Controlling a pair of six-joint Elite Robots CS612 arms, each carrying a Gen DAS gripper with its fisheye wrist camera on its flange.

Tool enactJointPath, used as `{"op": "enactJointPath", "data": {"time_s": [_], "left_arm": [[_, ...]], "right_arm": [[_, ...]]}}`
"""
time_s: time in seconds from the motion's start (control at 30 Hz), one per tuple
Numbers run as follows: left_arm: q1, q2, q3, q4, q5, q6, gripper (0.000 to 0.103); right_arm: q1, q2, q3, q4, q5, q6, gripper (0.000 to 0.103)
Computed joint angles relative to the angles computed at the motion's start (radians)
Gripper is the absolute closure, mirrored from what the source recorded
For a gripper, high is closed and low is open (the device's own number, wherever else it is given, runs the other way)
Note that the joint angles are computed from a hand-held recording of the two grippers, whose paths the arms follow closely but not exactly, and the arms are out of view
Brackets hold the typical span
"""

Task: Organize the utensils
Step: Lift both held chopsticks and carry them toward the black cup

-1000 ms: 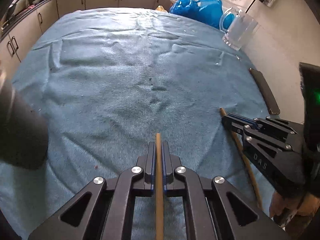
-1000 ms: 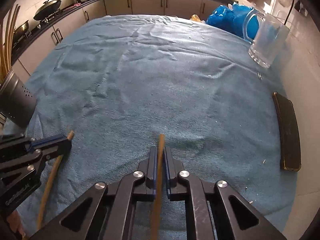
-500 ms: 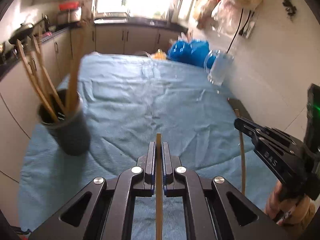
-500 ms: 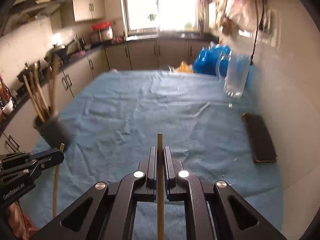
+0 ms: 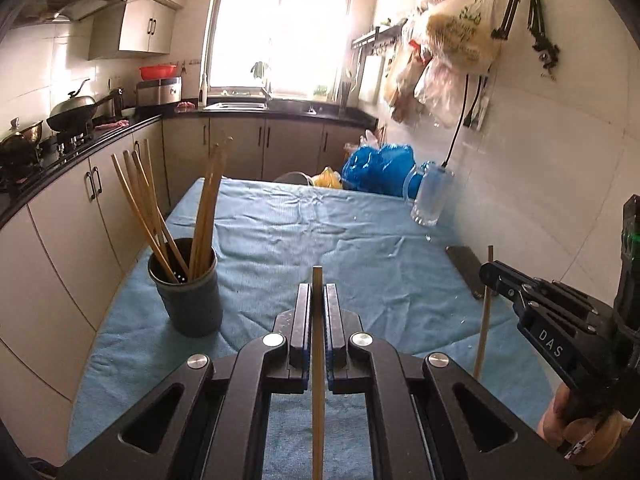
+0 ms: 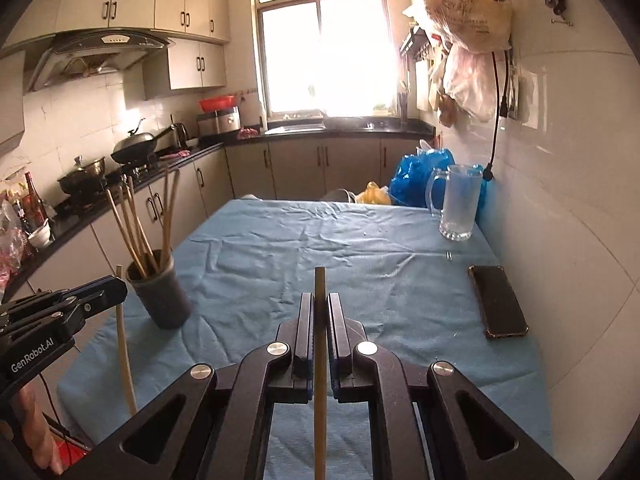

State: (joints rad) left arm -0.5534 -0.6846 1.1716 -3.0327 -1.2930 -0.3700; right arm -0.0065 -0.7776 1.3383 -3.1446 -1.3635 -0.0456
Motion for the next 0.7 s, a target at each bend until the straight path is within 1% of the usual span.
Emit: {"op": "enactJointPath", "data": {"time_s": [0.07,0.17,0.37,0.53,0.7], "left_arm": [[0.002,-0.003,0.009,-0.023,-0.008,-0.003,0.098],[0.002,-0.009,0.019,-0.039,0.002,-0.004,0.098],[0.004,-0.013,0.026,-0.068,0.007,-0.008,0.098],[0.013,-0.026,0.041,-0.111,-0.012,-0.017,0.098],[0.024,-0.049,0.065,-0.178,-0.014,-0.023,0.098]], "right_arm": [[0.001,-0.006,0.009,-0.021,0.004,0.009,0.097],[0.000,-0.009,0.013,-0.041,0.015,0.017,0.097],[0.006,-0.013,0.011,-0.073,0.020,0.010,0.097],[0.010,-0.008,-0.011,-0.065,0.032,0.014,0.097],[0.015,0.002,-0.039,-0.056,0.046,0.021,0.097]]}}
